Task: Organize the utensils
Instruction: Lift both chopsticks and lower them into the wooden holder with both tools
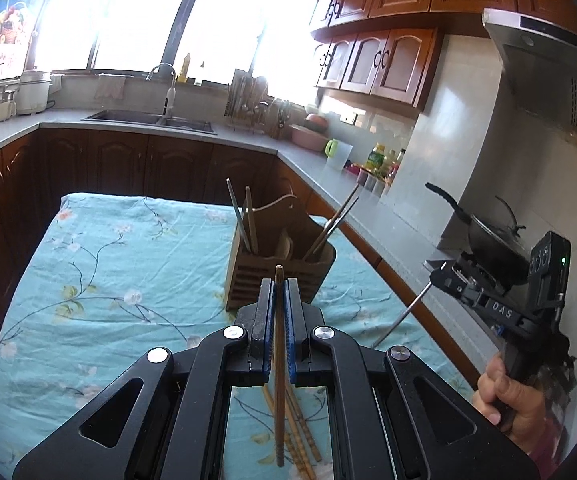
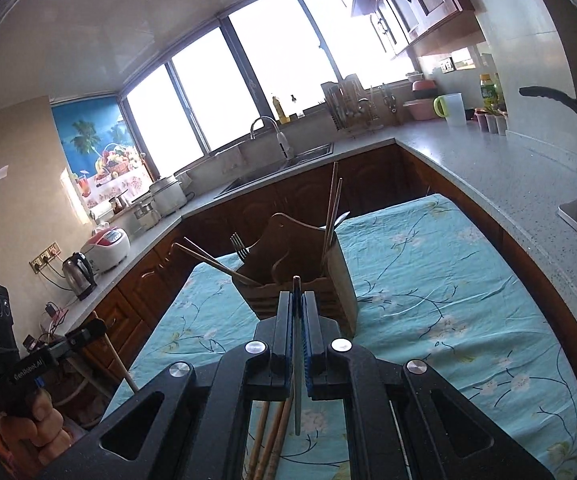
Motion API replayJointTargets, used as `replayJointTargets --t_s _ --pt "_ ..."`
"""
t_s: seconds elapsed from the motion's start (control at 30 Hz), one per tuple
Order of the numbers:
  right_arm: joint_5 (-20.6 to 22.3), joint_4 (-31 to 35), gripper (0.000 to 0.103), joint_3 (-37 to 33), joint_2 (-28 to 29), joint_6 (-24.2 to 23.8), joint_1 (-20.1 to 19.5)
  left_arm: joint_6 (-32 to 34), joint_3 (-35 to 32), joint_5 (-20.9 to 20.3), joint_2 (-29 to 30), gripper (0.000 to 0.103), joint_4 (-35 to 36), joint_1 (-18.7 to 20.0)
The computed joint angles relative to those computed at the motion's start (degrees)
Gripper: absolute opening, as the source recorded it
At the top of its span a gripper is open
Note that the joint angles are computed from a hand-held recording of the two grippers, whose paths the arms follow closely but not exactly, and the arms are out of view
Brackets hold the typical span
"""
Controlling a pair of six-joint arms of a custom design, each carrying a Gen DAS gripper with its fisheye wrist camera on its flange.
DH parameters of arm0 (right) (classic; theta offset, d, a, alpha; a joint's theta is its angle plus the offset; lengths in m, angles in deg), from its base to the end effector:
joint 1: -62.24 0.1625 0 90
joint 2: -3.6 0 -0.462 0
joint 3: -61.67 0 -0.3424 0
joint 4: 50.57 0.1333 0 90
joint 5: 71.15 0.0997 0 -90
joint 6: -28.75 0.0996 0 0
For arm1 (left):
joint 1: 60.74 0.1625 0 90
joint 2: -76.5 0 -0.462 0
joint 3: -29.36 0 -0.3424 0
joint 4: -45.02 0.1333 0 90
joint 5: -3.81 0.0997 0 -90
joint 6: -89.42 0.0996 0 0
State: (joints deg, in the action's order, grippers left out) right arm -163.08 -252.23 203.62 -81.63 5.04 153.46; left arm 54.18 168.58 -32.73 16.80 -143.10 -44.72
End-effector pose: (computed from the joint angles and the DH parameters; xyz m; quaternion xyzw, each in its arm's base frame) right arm 0.1377 -0.3622 0.3611 0.1839 -0.8679 0.4495 0.1046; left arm -0.3340 -0.3179 0.2003 0.2238 0.8556 -0.4454 0.1394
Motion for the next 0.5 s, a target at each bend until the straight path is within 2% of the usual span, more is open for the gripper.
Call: replayJointTargets --t_s 0.27,0.5 --pt "0.1 -0.6 0.004 -0.5 0.1 -0.1 0.2 1.4 -0.9 1.4 0.6 0.004 -2.0 0.6" --pt "-0.7 -1.2 0.004 -3.0 1.3 -0.4 1.8 10.0 -5.3 3.0 1.8 0.004 -6.9 1.6"
